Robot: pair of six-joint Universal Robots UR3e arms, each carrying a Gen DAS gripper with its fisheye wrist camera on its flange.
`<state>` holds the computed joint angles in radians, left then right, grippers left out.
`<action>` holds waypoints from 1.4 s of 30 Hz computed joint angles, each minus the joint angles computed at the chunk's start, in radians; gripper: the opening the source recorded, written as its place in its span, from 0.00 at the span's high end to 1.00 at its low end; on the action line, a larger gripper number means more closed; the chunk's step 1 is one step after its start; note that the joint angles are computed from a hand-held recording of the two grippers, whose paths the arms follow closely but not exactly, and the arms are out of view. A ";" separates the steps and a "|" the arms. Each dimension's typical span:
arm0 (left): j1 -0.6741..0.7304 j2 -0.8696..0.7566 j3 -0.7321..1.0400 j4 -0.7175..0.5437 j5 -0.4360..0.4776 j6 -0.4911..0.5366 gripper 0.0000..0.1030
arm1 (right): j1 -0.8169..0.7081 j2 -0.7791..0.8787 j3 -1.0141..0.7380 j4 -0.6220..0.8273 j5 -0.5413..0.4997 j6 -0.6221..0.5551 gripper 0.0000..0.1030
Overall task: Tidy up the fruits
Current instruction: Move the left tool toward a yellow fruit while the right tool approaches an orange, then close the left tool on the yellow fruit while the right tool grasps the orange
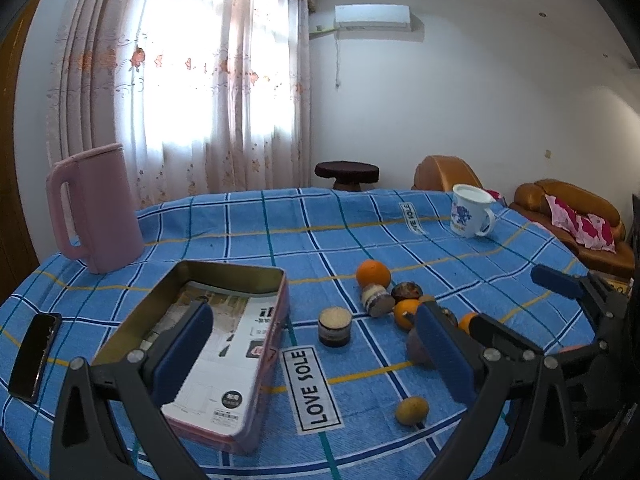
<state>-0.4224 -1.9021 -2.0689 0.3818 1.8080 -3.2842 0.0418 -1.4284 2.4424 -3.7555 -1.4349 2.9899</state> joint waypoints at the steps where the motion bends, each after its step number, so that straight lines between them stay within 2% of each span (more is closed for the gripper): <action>1: -0.004 -0.008 0.005 0.001 0.000 0.004 0.00 | -0.005 0.003 0.003 -0.004 0.000 -0.002 0.01; 3: -0.011 -0.001 0.011 -0.034 -0.001 0.001 0.00 | -0.011 0.009 0.008 -0.012 0.000 -0.005 0.01; 6: -0.018 -0.016 0.018 -0.024 0.000 0.005 0.00 | -0.029 0.012 0.017 -0.009 0.012 -0.001 0.01; 7: -0.020 -0.040 0.021 0.018 0.003 0.010 0.00 | -0.036 0.009 0.020 0.001 0.018 0.001 0.01; 10: -0.030 -0.052 0.035 -0.005 0.025 0.034 0.00 | -0.074 0.006 0.036 0.011 0.028 -0.014 0.01; 14: -0.029 -0.062 0.039 -0.025 0.001 0.020 0.00 | -0.130 -0.002 0.051 0.058 0.031 -0.034 0.01; 16: -0.041 -0.133 0.060 0.060 0.005 0.037 0.00 | -0.153 -0.039 0.043 0.158 0.038 -0.040 0.01; 20: -0.060 -0.180 0.101 0.007 -0.040 0.056 0.02 | -0.181 0.010 0.031 0.144 0.066 -0.036 0.02; 22: -0.063 -0.187 0.115 -0.036 -0.077 0.061 0.06 | -0.192 0.049 0.022 0.119 0.090 -0.024 0.06; 24: -0.073 -0.219 0.138 -0.040 -0.105 0.070 0.14 | -0.204 0.057 -0.003 0.173 0.115 -0.039 0.26; 29: -0.049 -0.210 0.142 -0.120 -0.177 0.063 0.29 | -0.197 0.057 -0.049 0.289 0.141 -0.078 0.36; 34: -0.031 -0.206 0.153 -0.207 -0.244 0.063 0.47 | -0.194 0.083 -0.116 0.418 0.182 -0.111 0.54; 36: -0.027 -0.200 0.145 -0.211 -0.256 0.064 0.53 | -0.214 0.079 -0.120 0.454 0.234 -0.129 0.63; 37: -0.020 -0.196 0.141 -0.215 -0.273 0.068 0.56 | -0.220 0.078 -0.119 0.458 0.248 -0.128 0.63; 38: -0.017 -0.197 0.141 -0.219 -0.283 0.069 0.65 | -0.226 0.077 -0.109 0.450 0.260 -0.131 0.63; 39: -0.011 -0.191 0.136 -0.226 -0.297 0.070 0.71 | -0.237 0.068 -0.093 0.443 0.274 -0.137 0.64; 42: -0.009 -0.189 0.129 -0.218 -0.309 0.080 0.72 | -0.256 0.047 -0.069 0.434 0.299 -0.142 0.64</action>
<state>-0.4318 -2.0910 -1.9397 0.1638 1.4987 -3.2041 -0.2144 -1.3813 2.3736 -3.3219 -1.1354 2.8483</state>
